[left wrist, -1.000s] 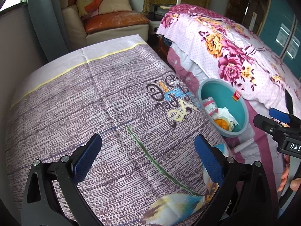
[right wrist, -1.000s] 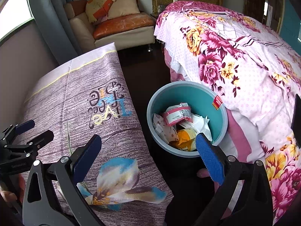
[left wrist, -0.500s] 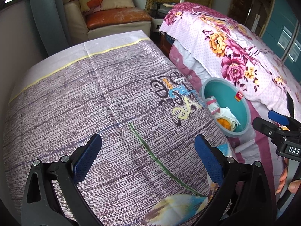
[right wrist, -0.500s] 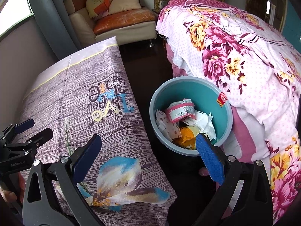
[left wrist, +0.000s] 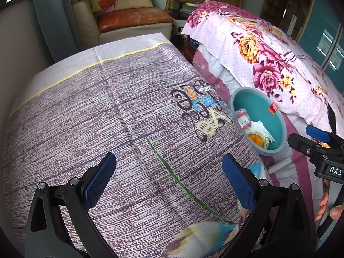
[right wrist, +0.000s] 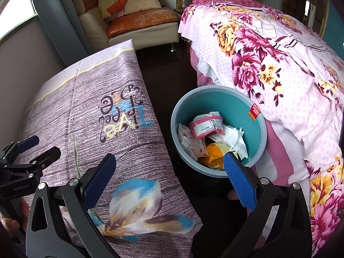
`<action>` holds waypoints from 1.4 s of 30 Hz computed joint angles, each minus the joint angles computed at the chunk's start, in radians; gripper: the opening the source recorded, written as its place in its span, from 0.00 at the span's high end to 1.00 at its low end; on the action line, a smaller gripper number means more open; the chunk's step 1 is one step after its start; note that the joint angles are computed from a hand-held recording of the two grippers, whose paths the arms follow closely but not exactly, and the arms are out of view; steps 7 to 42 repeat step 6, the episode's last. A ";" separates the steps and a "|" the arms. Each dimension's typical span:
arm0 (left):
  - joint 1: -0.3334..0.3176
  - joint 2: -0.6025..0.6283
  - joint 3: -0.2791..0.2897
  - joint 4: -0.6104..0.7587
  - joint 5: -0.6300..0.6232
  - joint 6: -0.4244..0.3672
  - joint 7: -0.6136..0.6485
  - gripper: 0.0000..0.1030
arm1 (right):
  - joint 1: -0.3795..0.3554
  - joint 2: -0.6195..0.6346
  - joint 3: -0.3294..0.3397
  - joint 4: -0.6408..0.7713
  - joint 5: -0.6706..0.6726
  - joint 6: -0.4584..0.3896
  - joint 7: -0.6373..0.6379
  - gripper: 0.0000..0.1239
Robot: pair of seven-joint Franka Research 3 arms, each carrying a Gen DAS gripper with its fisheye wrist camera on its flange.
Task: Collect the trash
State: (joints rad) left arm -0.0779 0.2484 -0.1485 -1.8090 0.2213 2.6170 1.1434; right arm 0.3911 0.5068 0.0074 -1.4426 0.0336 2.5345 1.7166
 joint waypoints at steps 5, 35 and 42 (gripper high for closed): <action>0.006 0.004 -0.004 -0.001 -0.022 -0.007 0.001 0.04 | 0.001 0.002 -0.001 0.002 -0.001 0.000 0.002 0.23; 0.002 0.004 0.000 0.001 -0.012 -0.014 -0.006 0.04 | 0.001 0.002 -0.001 0.002 -0.001 -0.001 0.002 0.23; 0.002 0.004 0.000 0.001 -0.012 -0.014 -0.006 0.04 | 0.001 0.002 -0.001 0.002 -0.001 -0.001 0.002 0.23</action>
